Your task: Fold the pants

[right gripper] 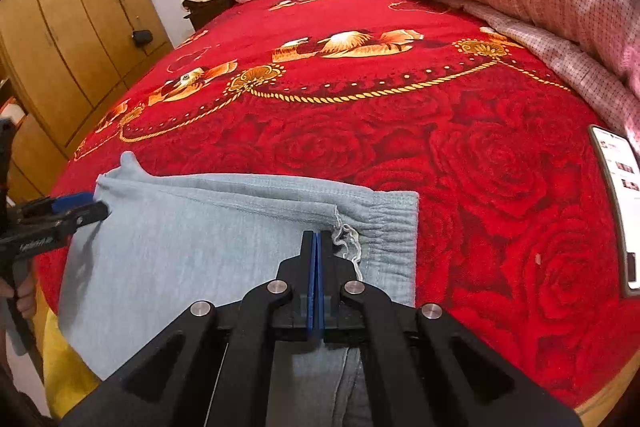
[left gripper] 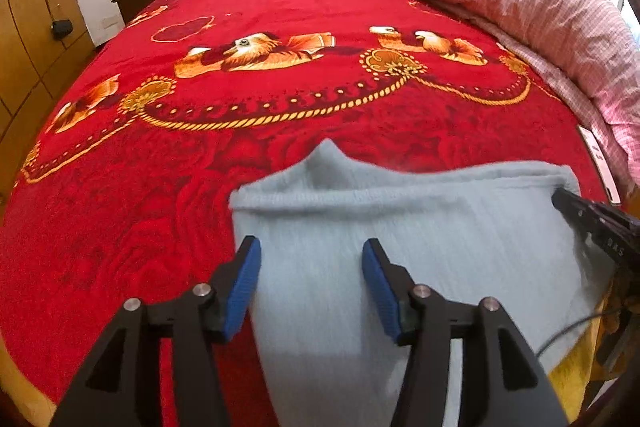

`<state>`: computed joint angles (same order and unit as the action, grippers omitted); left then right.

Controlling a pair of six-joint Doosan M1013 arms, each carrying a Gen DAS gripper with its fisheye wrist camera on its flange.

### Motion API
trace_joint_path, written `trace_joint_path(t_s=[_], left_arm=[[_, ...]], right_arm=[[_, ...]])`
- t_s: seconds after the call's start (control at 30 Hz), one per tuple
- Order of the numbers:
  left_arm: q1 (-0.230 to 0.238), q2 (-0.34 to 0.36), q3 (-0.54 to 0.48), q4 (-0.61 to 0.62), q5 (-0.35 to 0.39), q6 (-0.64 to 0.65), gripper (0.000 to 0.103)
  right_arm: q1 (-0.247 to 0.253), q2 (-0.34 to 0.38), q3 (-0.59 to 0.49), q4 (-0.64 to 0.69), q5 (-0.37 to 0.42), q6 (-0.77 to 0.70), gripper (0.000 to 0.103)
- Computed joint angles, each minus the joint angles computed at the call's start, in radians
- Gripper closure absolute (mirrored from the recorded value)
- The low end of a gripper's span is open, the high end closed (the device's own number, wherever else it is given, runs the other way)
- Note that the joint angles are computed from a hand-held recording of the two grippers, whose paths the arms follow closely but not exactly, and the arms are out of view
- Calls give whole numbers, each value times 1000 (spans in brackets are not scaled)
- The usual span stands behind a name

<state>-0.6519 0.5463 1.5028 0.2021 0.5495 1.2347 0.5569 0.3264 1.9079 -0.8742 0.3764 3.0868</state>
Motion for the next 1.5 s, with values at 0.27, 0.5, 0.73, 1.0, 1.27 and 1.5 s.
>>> trace_joint_path(t_s=[0.27, 0.5, 0.73, 1.0, 1.27, 1.5], left_arm=[[4, -81, 101, -56, -22, -1, 39], [5, -118, 183, -89, -55, -10, 38], [14, -115, 217, -194, -57, 24, 34], [13, -110, 216, -191, -63, 9, 30], [13, -108, 217, -186, -67, 8, 29], [12, -109, 218, -187, -68, 8, 28]], right_arm=[[61, -61, -3, 36, 106, -10, 81], [122, -67, 2, 45, 225, -17, 80], [124, -29, 11, 60, 236, -39, 80], [123, -34, 37, -12, 190, 56, 80], [126, -32, 37, -27, 191, 74, 80], [121, -36, 43, -28, 175, 84, 80]])
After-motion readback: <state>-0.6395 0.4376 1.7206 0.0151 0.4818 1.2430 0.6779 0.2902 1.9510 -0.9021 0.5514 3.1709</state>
